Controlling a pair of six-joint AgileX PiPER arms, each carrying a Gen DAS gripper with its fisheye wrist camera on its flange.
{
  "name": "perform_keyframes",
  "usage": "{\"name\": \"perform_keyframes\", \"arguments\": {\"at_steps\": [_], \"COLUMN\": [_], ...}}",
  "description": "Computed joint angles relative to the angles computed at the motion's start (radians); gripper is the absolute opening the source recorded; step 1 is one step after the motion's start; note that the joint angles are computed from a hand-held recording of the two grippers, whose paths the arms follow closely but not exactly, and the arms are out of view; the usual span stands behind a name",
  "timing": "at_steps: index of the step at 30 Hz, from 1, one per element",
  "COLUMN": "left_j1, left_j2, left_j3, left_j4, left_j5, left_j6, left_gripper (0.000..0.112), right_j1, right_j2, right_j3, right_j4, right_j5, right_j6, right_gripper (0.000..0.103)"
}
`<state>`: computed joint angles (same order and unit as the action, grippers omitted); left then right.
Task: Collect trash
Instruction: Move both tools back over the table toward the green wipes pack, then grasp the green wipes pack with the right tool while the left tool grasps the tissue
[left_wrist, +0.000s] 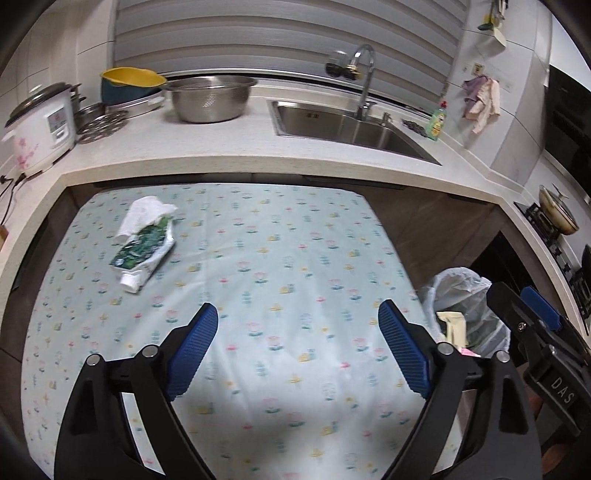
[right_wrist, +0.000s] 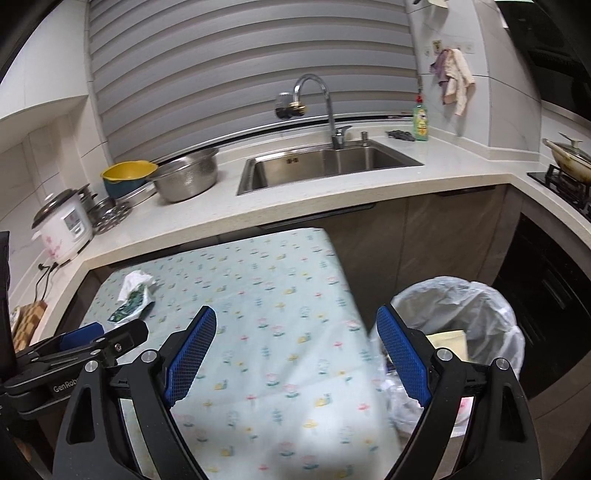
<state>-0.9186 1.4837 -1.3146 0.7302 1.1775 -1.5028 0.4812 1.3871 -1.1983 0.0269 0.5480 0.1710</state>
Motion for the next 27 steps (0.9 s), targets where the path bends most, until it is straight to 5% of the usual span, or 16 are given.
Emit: {"name": "perform_keyframes", "arguments": {"at_steps": [13,27], "left_j1": [0.303,0.995], "left_j2": [-0.355,-0.537], "left_j3": [0.355,0.582], "left_j4": [-0.062,-0.349], "left_j5": [-0.048,-0.319], "left_j6": [0.140,0.646], "left_gripper": [0.090,0.090], "right_j1": [0.319,0.522], "right_j2": [0.245,0.763], "right_j3": [-0.186,-0.742], "right_j4": [-0.222,-0.133], "right_j5": [0.021,0.167], "right_j6": [0.290,0.317], "right_gripper": [0.085,0.085]}}
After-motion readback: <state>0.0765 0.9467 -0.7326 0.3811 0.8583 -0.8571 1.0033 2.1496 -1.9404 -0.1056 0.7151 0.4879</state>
